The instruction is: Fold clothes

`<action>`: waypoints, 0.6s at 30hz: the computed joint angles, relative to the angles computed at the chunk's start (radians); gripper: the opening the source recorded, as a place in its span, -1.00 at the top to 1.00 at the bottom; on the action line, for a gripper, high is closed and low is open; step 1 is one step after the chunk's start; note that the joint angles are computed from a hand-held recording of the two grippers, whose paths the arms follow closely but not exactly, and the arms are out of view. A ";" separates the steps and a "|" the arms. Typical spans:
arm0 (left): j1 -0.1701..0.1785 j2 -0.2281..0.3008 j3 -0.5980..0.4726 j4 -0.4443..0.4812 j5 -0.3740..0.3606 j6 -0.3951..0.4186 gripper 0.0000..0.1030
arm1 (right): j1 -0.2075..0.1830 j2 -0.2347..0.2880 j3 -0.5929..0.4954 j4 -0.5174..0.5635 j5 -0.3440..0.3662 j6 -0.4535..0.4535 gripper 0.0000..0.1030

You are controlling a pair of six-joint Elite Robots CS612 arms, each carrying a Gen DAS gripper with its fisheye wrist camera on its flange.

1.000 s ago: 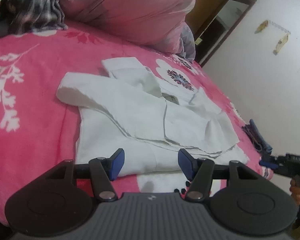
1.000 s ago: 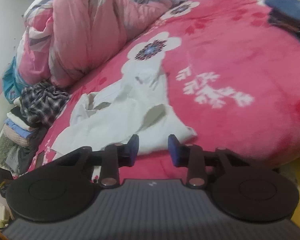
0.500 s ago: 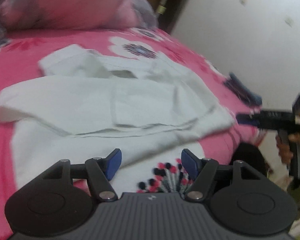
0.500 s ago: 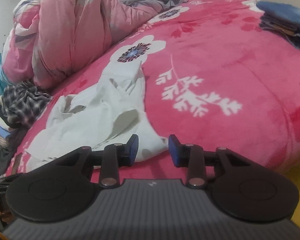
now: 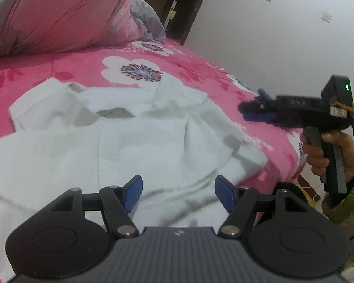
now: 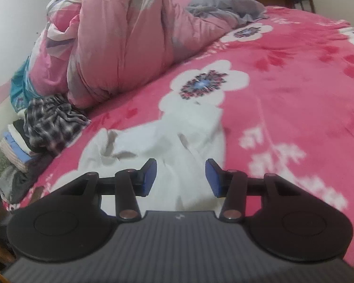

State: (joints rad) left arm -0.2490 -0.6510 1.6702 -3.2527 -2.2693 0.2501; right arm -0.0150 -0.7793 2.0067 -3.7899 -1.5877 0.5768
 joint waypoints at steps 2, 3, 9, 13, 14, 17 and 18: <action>-0.004 0.013 -0.021 -0.004 -0.007 -0.015 -0.34 | -0.010 0.005 -0.029 0.028 0.030 -0.001 0.13; -0.005 0.021 -0.033 -0.003 -0.012 -0.022 -0.34 | -0.014 0.006 -0.045 0.047 0.044 -0.012 0.13; -0.005 0.065 -0.090 0.004 -0.046 -0.059 -0.34 | -0.028 0.002 -0.154 0.250 0.129 -0.103 0.13; 0.004 0.089 -0.105 -0.011 -0.084 -0.075 -0.34 | -0.025 0.005 -0.258 0.478 0.140 -0.146 0.14; 0.007 0.093 -0.106 -0.021 -0.095 -0.075 -0.34 | -0.026 0.007 -0.287 0.549 0.139 -0.111 0.15; 0.015 0.105 -0.107 -0.051 -0.130 -0.074 -0.34 | -0.032 0.020 -0.361 0.717 0.156 -0.007 0.15; 0.019 0.109 -0.109 -0.058 -0.144 -0.078 -0.34 | -0.029 0.024 -0.381 0.759 0.143 0.002 0.15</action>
